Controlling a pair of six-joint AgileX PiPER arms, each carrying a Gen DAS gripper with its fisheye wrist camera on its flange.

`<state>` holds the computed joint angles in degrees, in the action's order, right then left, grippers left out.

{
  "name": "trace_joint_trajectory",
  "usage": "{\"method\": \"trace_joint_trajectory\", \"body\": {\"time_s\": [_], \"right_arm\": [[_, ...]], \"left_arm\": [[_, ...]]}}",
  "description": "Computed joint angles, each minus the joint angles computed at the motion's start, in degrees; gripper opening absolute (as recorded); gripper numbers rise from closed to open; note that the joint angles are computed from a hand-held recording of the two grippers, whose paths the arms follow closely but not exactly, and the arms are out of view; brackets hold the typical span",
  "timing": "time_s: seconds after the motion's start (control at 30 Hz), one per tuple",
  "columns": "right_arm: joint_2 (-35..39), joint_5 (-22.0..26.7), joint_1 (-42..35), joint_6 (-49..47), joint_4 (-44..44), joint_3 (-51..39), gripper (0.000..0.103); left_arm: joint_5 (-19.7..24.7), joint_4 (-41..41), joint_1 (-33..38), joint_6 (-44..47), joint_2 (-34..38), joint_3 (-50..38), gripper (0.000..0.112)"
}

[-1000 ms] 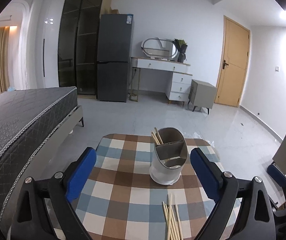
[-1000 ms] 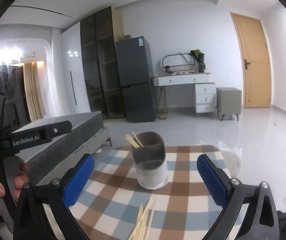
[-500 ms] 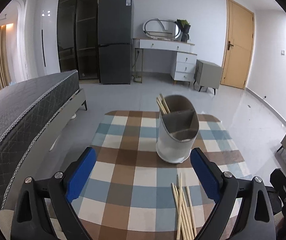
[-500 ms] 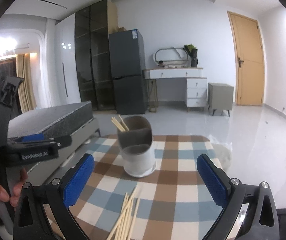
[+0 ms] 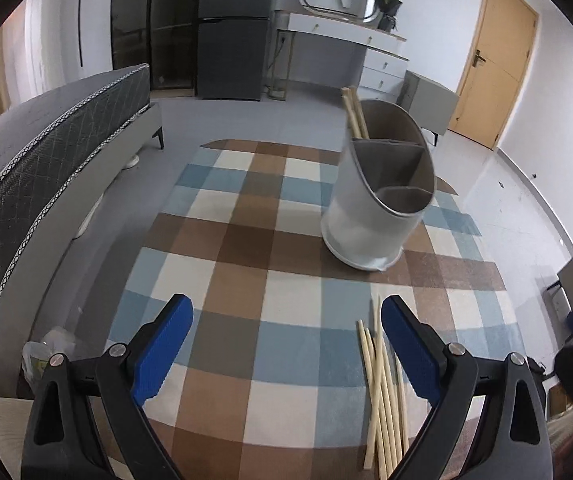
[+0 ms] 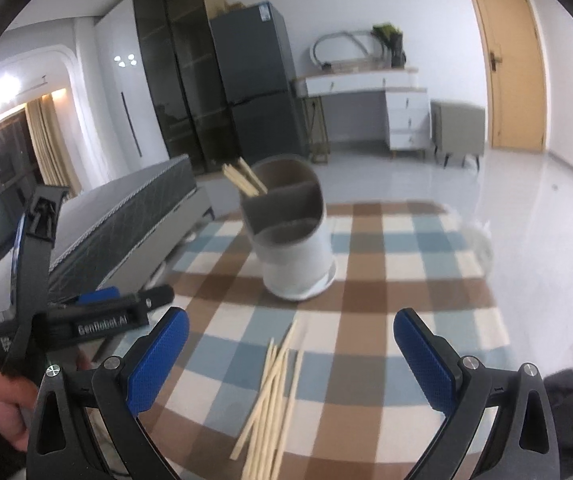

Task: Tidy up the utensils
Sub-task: 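Move both open grippers back down toward the chopstick pile, then lower the right gripper onto the pile and close on one chopstick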

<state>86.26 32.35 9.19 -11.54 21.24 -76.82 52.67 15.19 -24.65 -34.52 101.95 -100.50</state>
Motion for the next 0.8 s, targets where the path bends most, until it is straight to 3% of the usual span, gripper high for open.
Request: {"method": "trace_joint_trajectory", "body": {"time_s": [0.07,0.47,0.63,0.8], "right_arm": [[1.8,1.9,0.0,-0.1,0.8,-1.5,0.103],[15.8,13.4,0.5,5.1,1.0,-15.3,0.101],[26.7,21.5,1.1,10.1,-1.9,-28.6,0.099],[38.9,32.9,2.1,14.5,-4.7,-45.8,0.09]], "left_arm": [[1.2,1.8,-0.4,-0.5,0.5,-1.4,0.093],[7.1,-5.1,5.7,1.1,5.4,-9.3,0.092],[9.9,-7.5,7.8,1.0,7.5,-12.4,0.092],[11.6,-9.8,9.1,1.6,8.5,-14.4,0.092]]}}
